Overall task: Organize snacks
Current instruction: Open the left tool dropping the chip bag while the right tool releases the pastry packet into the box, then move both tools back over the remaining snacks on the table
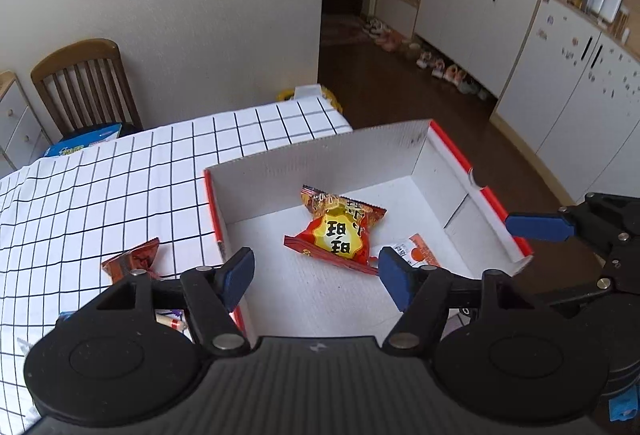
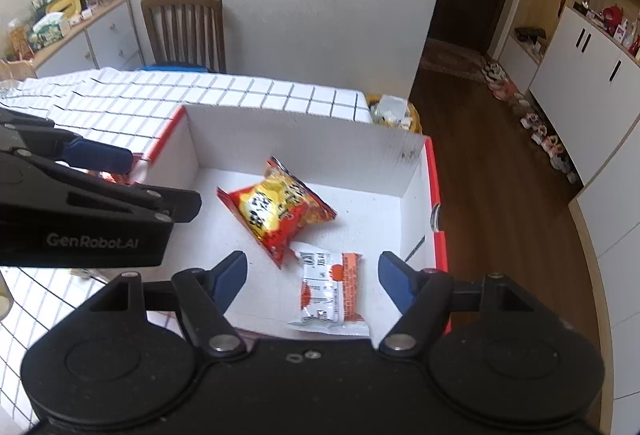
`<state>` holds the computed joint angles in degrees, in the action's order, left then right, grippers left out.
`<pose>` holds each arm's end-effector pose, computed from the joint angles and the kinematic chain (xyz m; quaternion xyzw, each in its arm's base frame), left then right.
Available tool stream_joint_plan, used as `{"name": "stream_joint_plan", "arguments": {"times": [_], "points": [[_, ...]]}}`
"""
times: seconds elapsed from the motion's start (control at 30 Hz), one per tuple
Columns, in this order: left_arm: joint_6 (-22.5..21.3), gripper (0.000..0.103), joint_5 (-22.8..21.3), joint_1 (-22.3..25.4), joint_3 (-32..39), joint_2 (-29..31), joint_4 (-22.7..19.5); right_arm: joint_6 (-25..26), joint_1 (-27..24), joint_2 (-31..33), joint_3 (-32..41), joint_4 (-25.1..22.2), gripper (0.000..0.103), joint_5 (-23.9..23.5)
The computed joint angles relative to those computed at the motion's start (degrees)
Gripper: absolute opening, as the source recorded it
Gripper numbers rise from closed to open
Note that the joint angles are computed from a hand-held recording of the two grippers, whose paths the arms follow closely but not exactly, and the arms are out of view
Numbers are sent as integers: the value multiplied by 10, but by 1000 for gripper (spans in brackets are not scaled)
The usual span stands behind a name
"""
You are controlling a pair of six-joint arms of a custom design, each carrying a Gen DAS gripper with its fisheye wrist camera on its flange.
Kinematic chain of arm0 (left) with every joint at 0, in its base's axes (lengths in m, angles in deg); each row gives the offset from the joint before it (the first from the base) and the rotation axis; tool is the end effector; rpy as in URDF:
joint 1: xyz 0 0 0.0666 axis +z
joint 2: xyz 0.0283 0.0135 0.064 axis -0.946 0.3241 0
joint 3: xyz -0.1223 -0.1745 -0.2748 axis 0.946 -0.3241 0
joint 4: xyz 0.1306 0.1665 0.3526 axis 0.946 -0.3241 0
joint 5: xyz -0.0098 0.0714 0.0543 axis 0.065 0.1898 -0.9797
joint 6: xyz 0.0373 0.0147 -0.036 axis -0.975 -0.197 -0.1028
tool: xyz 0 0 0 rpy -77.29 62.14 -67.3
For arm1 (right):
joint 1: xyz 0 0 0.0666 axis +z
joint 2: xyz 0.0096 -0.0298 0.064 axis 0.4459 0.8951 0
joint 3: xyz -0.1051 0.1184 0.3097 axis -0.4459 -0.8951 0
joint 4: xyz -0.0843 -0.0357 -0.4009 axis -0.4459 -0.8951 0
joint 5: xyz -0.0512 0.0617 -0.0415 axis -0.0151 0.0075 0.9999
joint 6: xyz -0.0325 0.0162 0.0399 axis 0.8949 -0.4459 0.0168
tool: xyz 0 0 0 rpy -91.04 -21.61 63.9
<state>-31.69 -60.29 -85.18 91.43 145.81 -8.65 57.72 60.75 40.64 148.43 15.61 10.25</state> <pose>0.4927 -0.1234 0.4301 0.0670 0.9416 -0.0471 0.3268 0.4777 0.3173 0.4369 -0.1688 0.9368 0.0336 0.3045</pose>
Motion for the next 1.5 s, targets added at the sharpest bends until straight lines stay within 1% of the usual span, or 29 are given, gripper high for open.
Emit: {"name": "stream_joint_plan", "arguments": {"times": [0.2, 0.33, 0.43, 0.57, 0.67, 0.73, 0.77, 0.83, 1.0, 1.1, 1.13, 1.17, 1.2, 1.23, 1.33, 1.5], "points": [[2, 68, 11, 12, -34, -49, 9, -8, 11, -28, -17, 19, 74, 1], [8, 68, 26, 26, -60, -85, 19, -22, 18, -46, -26, 32, 77, -3], [4, 69, 32, 39, -84, -116, 28, -29, 27, -59, -35, 43, 80, -3], [-7, 74, 49, 63, -110, -153, 33, -35, 42, -69, -40, 56, 82, 4], [-16, 74, 66, 84, -129, -178, 35, -42, 54, -77, -43, 67, 83, 6], [-22, 74, 78, 101, -142, -196, 37, -47, 66, -82, -47, 76, 84, 15], [-27, 74, 81, 108, -147, -203, 38, -48, 72, -84, -48, 81, 88, 20], [-36, 74, 90, 126, -158, -217, 38, -51, 84, -86, -49, 92, 91, 30], [-75, 74, 120, 174, -186, -250, 41, -63, 110, -79, -41, 108, 94, 43], [-93, 74, 146, 207, -197, -265, 38, -75, 124, -76, -41, 124, 95, 44], [-101, 75, 158, 221, -201, -270, 37, -80, 128, -74, -41, 128, 102, 44], [-106, 80, 166, 233, -205, -275, 38, -86, 132, -74, -43, 134, 103, 45], [-110, 84, 172, 244, -210, -281, 40, -89, 135, -71, -41, 139, 103, 44], [-115, 85, 180, 257, -215, -287, 44, -93, 141, -69, -41, 144, 103, 47], [-139, 85, 205, 295, -226, -297, 53, -101, 154, -60, -37, 158, 103, 52], [-178, 86, 238, 357, -235, -298, 58, -117, 176, -38, -21, 166, 103, 62]]}}
